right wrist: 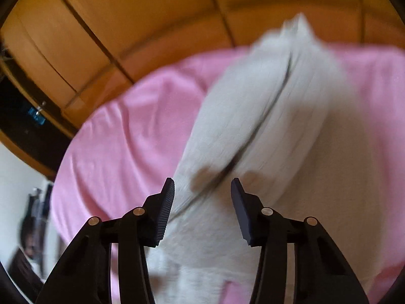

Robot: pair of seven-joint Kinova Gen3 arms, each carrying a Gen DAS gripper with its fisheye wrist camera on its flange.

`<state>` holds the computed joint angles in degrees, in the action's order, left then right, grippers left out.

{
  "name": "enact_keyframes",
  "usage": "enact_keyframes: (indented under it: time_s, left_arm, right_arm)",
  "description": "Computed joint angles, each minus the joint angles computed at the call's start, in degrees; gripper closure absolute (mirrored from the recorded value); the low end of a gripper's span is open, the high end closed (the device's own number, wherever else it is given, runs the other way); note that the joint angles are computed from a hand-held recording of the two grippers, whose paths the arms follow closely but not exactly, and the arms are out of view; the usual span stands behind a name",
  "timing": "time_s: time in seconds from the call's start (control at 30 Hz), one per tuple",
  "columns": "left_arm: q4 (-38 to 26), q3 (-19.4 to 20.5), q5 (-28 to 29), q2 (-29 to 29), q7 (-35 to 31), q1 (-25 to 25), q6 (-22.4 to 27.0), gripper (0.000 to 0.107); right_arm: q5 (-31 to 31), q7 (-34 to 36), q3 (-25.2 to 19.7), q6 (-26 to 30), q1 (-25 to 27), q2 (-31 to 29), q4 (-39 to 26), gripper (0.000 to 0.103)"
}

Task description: Fold small clothes

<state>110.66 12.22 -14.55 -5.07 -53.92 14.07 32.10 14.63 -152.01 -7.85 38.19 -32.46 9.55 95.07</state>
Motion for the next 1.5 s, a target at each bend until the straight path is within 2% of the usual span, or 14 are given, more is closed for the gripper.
enact_keyframes:
  time_s: [0.17,0.27,0.37,0.5,0.6,0.67,0.73,0.77,0.83,1.0,1.1,1.2,1.37,1.5]
  left_arm:
    - [3.4,3.5,9.0,-2.7,-10.9,-7.4,-2.2,0.007]
    - [4.4,4.6,14.5,-3.3,-17.9,-9.6,-2.4,0.007]
    - [5.0,-1.2,20.0,-3.7,-24.9,-4.4,-3.2,0.007]
    - [5.8,-9.5,26.8,-4.2,-34.2,3.5,-4.3,0.007]
    - [4.6,-17.0,32.8,-2.1,-41.2,11.1,-2.5,0.007]
    - [3.8,-18.5,35.9,-1.0,-45.8,13.0,-1.2,0.008]
    - [2.7,-16.6,38.5,0.0,-49.6,10.9,1.1,0.016]
    - [2.0,-14.2,39.5,0.7,-51.0,8.2,2.5,0.027]
    - [0.2,-8.9,39.8,2.6,-51.6,3.2,5.1,0.038]
    - [-2.8,-4.8,40.6,6.2,-54.1,1.0,8.8,0.045]
    - [-4.4,-4.4,38.2,7.9,-52.5,2.6,9.3,0.068]
    - [-4.5,-2.9,42.2,8.7,-56.4,0.2,10.3,0.097]
    - [-6.9,-3.4,44.0,9.3,-59.4,-1.4,11.6,0.102]
    - [-9.8,-6.0,42.5,8.5,-55.4,-4.8,9.7,0.102]
  right_arm:
    - [-1.1,-1.0,0.8,-2.7,-1.7,1.7,-0.5,0.057]
    - [-3.2,-0.3,1.2,-4.5,-0.6,3.8,-2.0,0.067]
    - [-8.6,3.5,-1.9,-4.6,4.3,6.1,-4.1,0.073]
    - [-10.6,5.1,-3.8,-9.3,6.4,1.7,1.4,0.073]
    - [-15.0,9.8,-10.2,-11.5,13.0,2.8,2.7,0.073]
    - [-14.4,10.6,-13.4,-12.1,15.8,4.6,1.9,0.073]
    - [-10.6,8.4,-14.5,-12.2,15.5,5.7,0.6,0.085]
    - [-8.3,6.9,-13.5,-12.2,14.0,6.0,-0.1,0.096]
    - [-3.6,3.9,-9.3,-11.8,9.7,4.5,-0.5,0.096]
    - [8.1,-4.9,2.0,-13.7,2.2,-5.4,5.0,0.097]
    - [15.0,-11.8,3.9,-10.0,5.9,-13.4,8.2,0.097]
    - [22.0,-16.4,3.9,-3.9,10.4,-19.6,10.4,0.097]
    - [25.1,-15.8,9.4,7.7,17.2,-22.0,10.5,0.097]
    - [23.9,-14.4,11.5,11.2,24.1,-19.4,10.3,0.096]
